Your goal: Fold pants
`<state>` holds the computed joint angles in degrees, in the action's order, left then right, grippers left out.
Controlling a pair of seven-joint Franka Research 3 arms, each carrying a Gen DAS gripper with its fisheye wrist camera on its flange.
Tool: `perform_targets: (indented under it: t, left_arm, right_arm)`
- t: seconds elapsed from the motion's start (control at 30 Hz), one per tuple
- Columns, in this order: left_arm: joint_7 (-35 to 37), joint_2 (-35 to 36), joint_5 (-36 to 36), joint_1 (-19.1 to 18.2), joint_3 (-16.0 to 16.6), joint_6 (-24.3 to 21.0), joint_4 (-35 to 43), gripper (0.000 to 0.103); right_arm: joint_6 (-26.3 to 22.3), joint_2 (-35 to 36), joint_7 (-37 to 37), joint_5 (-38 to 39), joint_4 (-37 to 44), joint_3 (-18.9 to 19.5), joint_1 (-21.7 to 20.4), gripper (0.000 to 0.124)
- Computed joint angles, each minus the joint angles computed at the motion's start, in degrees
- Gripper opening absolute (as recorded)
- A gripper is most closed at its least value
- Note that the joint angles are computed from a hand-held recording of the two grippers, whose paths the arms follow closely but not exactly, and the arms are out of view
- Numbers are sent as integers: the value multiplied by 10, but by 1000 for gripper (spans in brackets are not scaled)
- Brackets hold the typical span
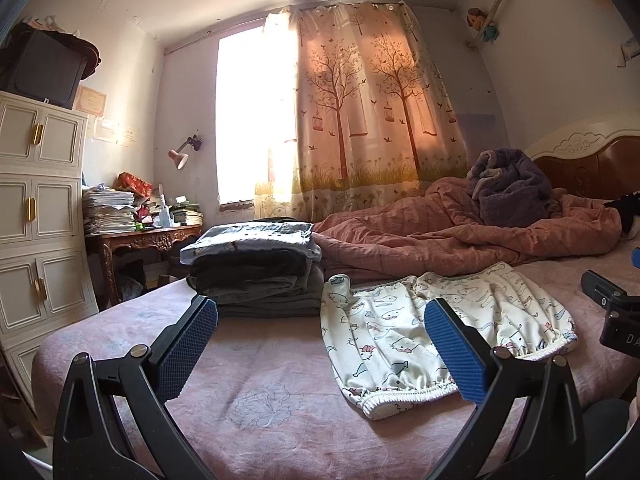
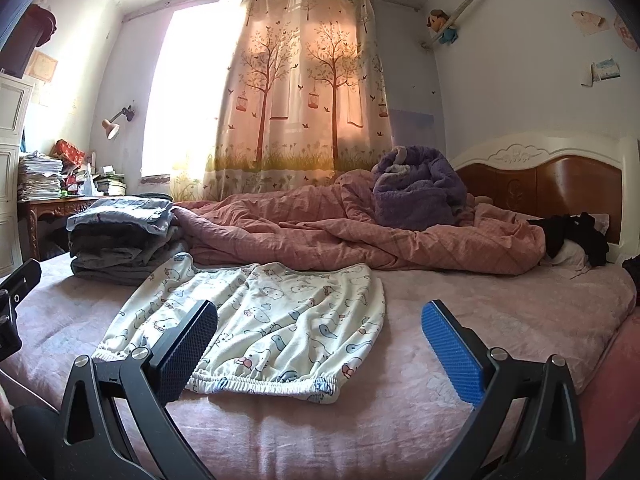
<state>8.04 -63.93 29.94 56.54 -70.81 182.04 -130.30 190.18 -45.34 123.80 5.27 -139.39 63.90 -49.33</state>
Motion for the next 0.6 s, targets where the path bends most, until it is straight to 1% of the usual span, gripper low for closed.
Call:
perform_targets:
  t: [0.4,0.47,0.53,0.6]
  left_arm:
    - [9,0,2,6,-6,4,1,103]
    - [8,-3,0,4,-7,-4,1,103]
    - [10,3,1,5,-7,1,1,103]
    - [12,8,1,4,-8,-2,2,103]
  right_arm:
    - [0,-18,6,2,1,8,-11,103]
    - [2,-17,8,2,-2,6,-8,103]
    - [7,-13,7,1,-3,5,-5,102]
    - [20,13,-6,-6,-6,-4,9,102]
